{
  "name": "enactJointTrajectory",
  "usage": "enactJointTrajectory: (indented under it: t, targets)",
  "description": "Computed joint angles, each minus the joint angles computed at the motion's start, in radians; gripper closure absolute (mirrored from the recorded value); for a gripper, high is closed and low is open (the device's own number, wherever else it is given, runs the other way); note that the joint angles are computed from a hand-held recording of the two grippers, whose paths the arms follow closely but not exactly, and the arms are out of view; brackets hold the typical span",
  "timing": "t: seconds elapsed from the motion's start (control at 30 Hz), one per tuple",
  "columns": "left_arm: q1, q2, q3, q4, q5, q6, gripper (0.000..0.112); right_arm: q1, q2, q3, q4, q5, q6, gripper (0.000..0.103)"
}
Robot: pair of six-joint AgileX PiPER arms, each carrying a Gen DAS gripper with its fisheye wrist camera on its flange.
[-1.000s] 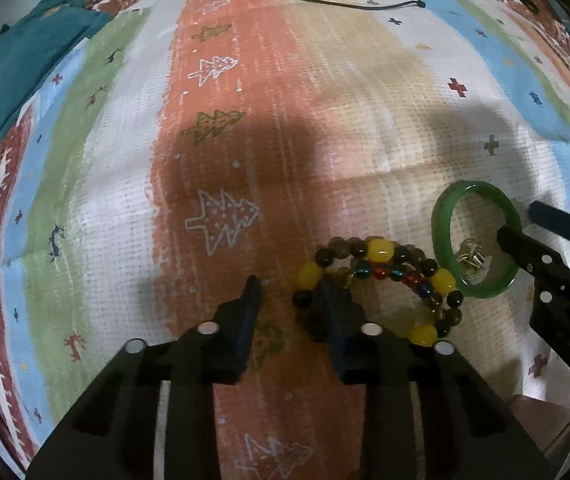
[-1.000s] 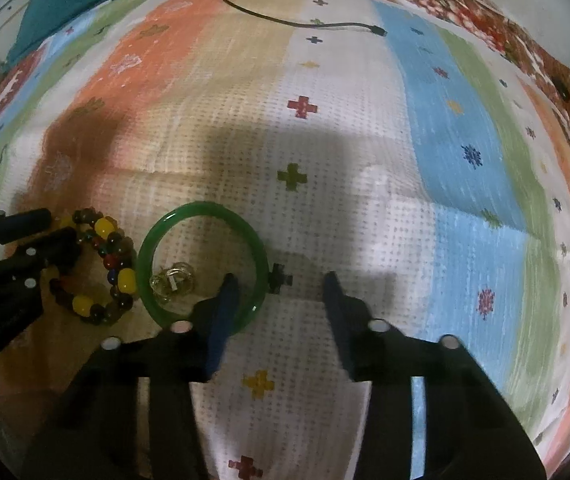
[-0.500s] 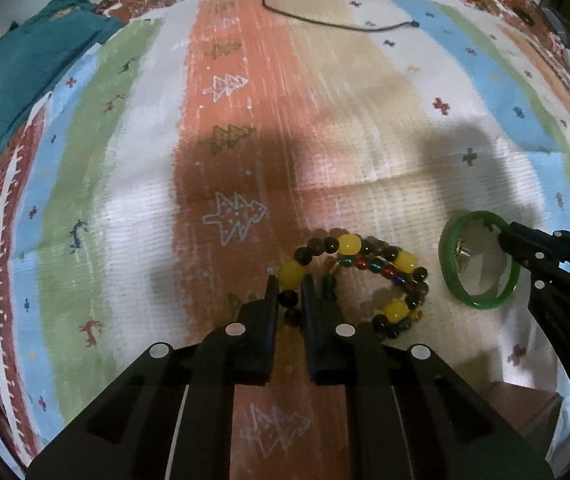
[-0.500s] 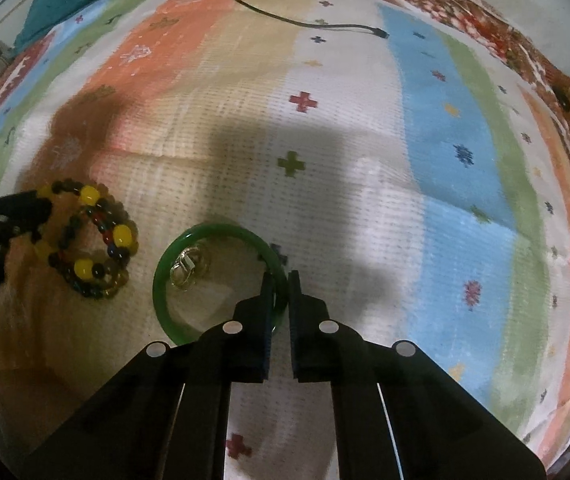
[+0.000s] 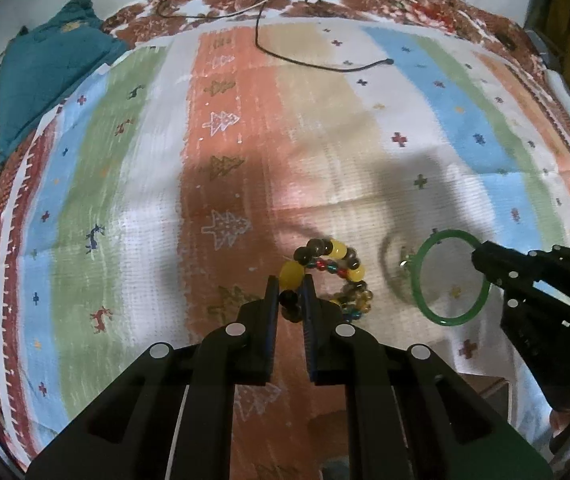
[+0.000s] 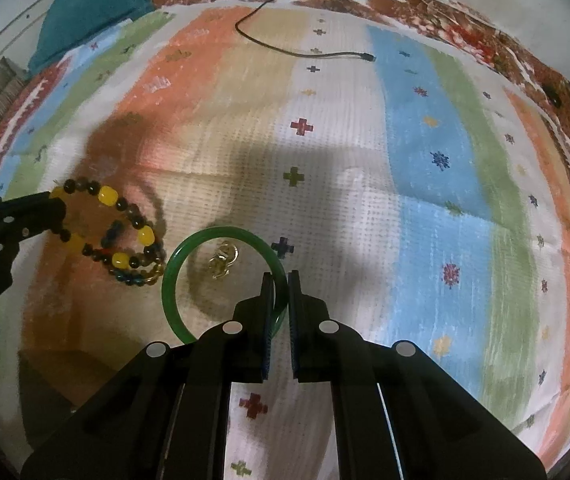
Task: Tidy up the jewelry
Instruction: 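Carry the yellow-and-dark bracelet with the left tool while the right tool carries the bangle to the tin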
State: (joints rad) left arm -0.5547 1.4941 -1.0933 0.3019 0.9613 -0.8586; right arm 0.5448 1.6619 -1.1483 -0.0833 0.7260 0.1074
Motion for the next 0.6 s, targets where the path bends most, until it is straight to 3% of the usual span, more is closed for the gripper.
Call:
enactJointTrajectory:
  t: [0.6]
  targets:
    - [-0.063,-0.123,-0.016,0.028,0.05,-0.066,0.102,-0.009,-0.144,0.066,0.089,0.016,-0.046,0.095]
